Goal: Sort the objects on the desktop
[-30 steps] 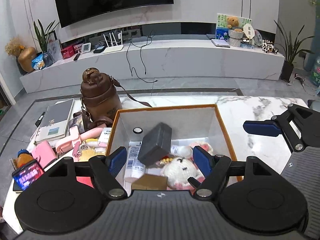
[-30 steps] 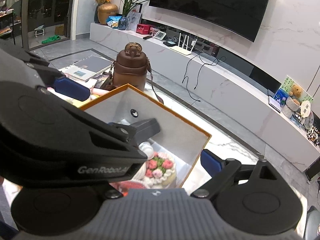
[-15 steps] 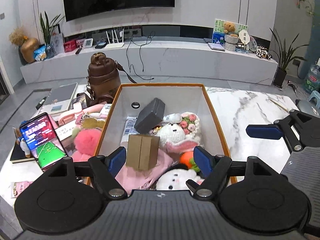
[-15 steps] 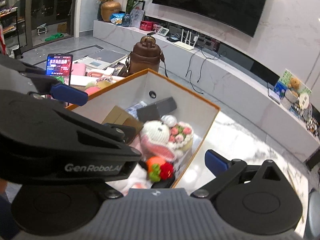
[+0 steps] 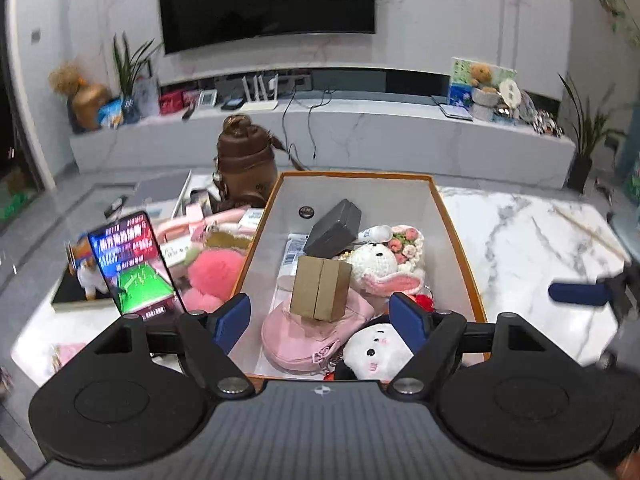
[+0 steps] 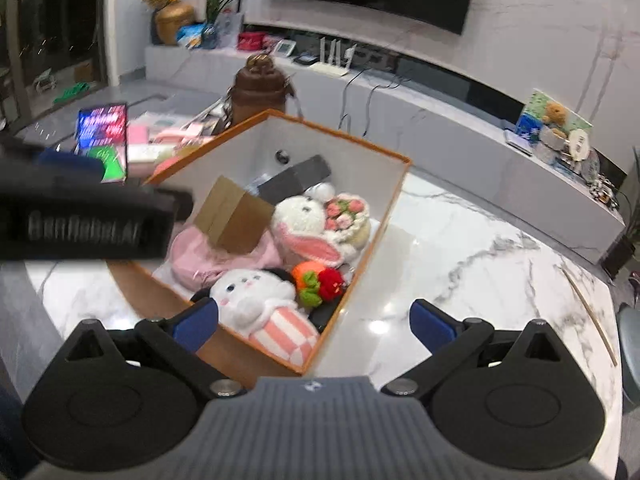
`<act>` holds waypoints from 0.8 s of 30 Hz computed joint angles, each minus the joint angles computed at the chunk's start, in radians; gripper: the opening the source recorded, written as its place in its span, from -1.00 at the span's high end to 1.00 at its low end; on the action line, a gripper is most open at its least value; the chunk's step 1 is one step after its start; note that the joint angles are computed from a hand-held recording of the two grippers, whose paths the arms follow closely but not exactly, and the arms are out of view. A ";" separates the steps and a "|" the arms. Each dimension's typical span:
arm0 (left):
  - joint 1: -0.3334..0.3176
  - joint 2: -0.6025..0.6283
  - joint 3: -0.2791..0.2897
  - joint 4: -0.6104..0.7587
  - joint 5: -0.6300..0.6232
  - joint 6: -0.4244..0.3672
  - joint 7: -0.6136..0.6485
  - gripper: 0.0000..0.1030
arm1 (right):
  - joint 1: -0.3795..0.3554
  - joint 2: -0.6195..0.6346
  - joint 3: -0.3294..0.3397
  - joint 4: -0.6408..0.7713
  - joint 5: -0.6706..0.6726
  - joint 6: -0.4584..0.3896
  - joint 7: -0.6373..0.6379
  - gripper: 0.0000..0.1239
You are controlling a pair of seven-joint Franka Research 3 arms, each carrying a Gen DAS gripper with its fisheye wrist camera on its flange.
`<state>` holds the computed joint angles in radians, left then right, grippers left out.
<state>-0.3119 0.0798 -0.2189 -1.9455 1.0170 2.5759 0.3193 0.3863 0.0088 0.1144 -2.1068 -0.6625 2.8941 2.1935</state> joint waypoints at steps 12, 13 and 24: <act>0.004 -0.008 0.000 -0.013 -0.053 0.034 -0.074 -0.79 | -0.022 -0.013 -0.001 0.017 -0.205 -0.010 0.265 -0.64; 0.003 -0.008 -0.001 -0.011 -0.054 0.028 -0.080 -0.82 | -0.023 -0.012 0.000 0.019 -0.220 -0.013 0.277 -0.64; -0.005 0.013 0.000 0.008 -0.135 0.025 -0.016 -0.83 | -0.009 -0.008 0.008 0.044 -0.304 -0.118 0.310 -0.64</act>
